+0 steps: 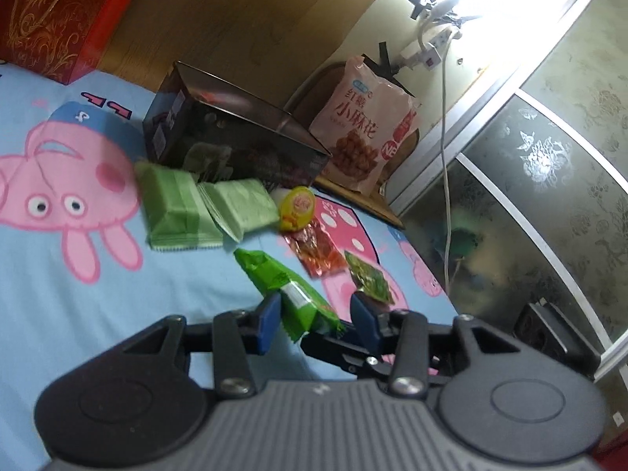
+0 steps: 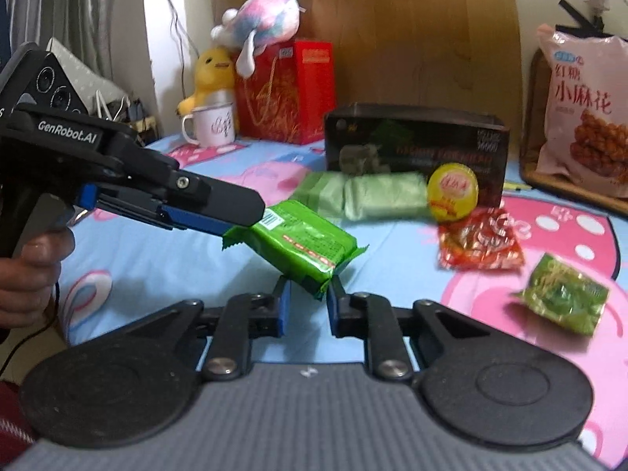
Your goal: Organize snacks
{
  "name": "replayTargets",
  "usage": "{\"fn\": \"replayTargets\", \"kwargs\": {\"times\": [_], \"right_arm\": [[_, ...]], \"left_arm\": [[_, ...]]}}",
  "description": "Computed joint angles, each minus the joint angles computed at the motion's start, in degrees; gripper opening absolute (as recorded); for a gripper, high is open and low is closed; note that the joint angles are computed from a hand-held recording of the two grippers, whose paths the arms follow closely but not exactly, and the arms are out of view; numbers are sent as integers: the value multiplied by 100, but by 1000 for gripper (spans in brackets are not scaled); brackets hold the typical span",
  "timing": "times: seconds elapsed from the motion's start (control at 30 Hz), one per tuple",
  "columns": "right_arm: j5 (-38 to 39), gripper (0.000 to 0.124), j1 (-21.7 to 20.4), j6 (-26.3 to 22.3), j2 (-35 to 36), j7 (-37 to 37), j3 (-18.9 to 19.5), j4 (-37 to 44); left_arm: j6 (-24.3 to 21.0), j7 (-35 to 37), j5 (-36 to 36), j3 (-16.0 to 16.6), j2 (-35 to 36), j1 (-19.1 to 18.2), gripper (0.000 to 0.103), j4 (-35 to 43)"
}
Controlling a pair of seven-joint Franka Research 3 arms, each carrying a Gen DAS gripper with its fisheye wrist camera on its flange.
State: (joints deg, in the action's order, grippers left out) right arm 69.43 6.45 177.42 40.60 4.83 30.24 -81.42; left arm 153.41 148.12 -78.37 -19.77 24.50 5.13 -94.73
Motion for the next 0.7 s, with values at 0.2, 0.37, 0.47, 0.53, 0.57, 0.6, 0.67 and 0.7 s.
{"fn": "replayTargets", "kwargs": {"times": [0.2, 0.37, 0.47, 0.53, 0.57, 0.6, 0.67, 0.7], "right_arm": [[-225, 18, 59, 219, 357, 38, 135, 571], [-938, 6, 591, 361, 773, 391, -301, 1425], [-1258, 9, 540, -226, 795, 1041, -491, 1568], [-1338, 13, 364, -362, 727, 1183, -402, 1396], [-1467, 22, 376, -488, 672, 1427, -540, 1298], [-1546, 32, 368, -522, 643, 1560, -584, 1207], [-1791, 39, 444, -673, 599, 1954, -779, 1089], [-1979, 47, 528, -856, 581, 2259, -952, 1062]], "left_arm": [[-269, -74, 261, -85, 328, 87, 32, 584], [76, -218, 939, -141, 699, -52, 32, 1273], [158, 46, 638, -445, 718, 307, 32, 1294], [350, -21, 679, -399, 693, 344, 34, 1211], [368, -176, 799, -351, 727, 337, 34, 1217], [320, -379, 964, -304, 778, 339, 34, 1236], [255, -845, 1395, -212, 926, 291, 38, 1341], [254, -1000, 1592, -196, 993, 267, 46, 1385]]}}
